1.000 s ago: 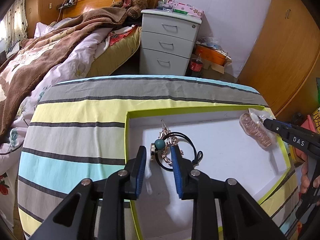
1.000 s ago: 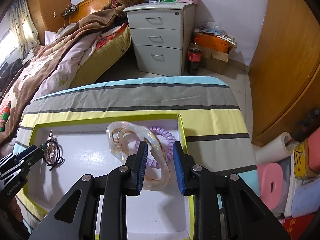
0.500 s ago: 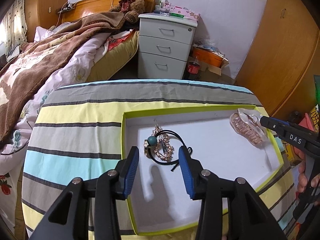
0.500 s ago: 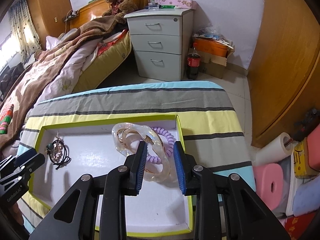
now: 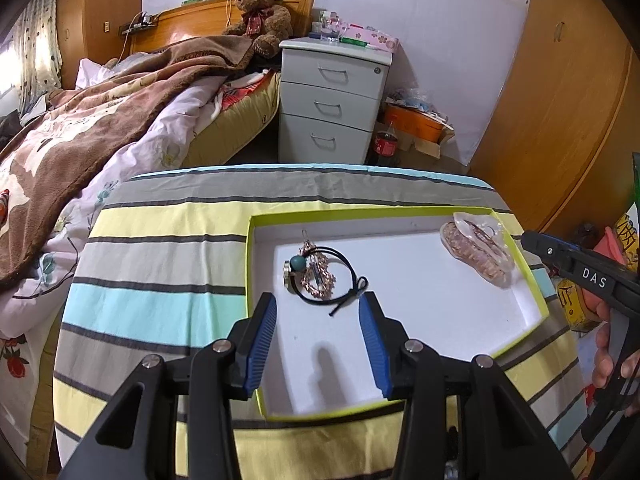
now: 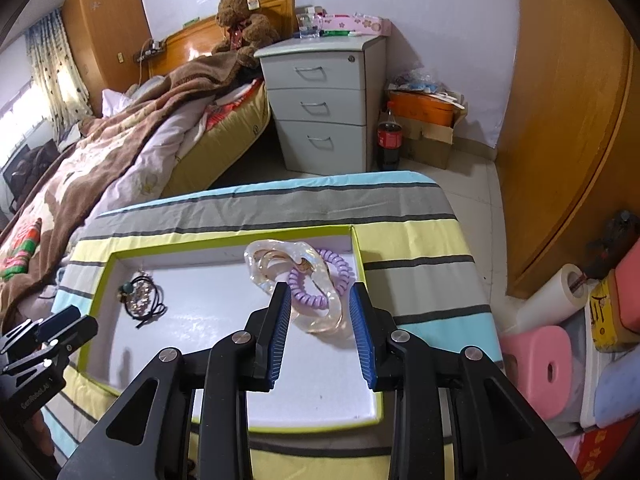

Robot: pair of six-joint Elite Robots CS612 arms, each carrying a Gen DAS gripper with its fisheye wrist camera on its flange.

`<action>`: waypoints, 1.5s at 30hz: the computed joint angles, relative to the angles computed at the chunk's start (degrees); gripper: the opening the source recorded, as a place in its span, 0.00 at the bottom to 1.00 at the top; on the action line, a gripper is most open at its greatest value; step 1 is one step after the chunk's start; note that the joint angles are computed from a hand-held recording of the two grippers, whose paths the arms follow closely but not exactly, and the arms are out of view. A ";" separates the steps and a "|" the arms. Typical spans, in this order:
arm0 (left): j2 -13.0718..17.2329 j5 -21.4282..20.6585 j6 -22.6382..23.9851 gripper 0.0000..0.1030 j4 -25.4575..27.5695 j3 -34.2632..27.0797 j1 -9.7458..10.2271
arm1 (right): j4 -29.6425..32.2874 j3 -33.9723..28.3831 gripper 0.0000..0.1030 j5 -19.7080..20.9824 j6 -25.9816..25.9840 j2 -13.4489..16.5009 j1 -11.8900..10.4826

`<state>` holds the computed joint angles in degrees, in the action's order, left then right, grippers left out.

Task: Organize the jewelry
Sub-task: 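Lower the right tool onto the brown bead bracelet and close it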

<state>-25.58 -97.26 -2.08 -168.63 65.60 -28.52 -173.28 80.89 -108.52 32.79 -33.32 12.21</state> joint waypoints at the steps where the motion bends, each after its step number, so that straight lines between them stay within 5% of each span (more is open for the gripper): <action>1: -0.35 0.22 0.10 0.44 -0.48 0.73 -0.05 | -0.55 0.25 0.30 -0.07 -0.11 -0.07 0.13; 30: -5.84 -3.27 -1.47 0.50 -10.34 15.28 1.10 | -12.22 9.90 0.31 1.36 -0.60 -1.80 3.53; 45: -6.57 -6.39 -2.41 0.51 -12.23 19.35 2.40 | -13.31 10.05 0.34 12.27 -3.89 0.13 3.70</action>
<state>-32.15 -103.65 -4.49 -180.85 84.96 -26.12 -186.59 90.93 -96.24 28.89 -33.20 15.91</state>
